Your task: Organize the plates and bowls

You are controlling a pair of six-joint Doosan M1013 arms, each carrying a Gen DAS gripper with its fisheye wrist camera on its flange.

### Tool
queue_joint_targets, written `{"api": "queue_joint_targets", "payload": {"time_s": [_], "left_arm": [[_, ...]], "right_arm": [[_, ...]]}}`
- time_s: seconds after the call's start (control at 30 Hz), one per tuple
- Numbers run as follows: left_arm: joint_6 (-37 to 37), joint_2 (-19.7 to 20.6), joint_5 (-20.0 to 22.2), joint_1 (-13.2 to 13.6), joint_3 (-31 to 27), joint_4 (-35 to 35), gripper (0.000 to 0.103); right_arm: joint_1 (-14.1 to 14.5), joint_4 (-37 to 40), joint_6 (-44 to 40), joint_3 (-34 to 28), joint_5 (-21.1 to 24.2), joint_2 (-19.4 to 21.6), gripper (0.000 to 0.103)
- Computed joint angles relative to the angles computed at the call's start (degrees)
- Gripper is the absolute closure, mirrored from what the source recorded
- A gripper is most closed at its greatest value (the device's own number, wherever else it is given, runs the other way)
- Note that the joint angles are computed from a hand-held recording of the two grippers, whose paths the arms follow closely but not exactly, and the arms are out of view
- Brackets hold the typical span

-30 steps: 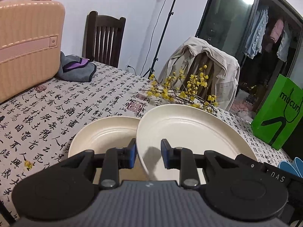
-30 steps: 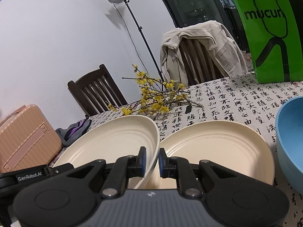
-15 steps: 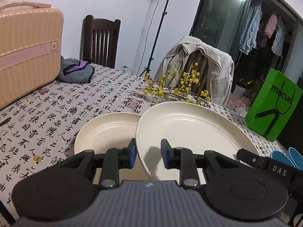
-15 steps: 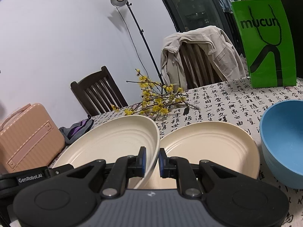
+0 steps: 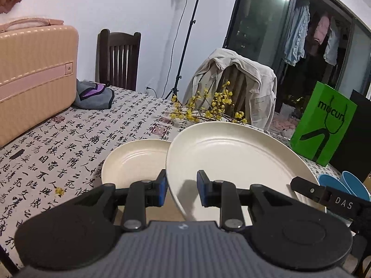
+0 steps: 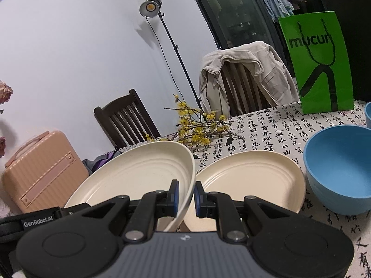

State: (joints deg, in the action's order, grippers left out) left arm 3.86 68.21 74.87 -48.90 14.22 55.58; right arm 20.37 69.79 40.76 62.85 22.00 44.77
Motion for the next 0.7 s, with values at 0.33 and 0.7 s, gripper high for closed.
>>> {"api": "queue_joint_targets", "payload": {"time_s": [0.33, 0.7], "left_arm": [[-2.2, -3.3, -1.6, -1.4, 6.1, 1.9, 0.077], [-1.8, -4.2, -2.0, -2.8, 7.9, 3.6, 0.077]], "right_arm": [[-0.1, 9.0, -9.7, 5.4, -1.6, -3.4, 0.09], [-0.4, 16.9, -18.0, 10.5, -2.7, -6.5, 0.09]]}}
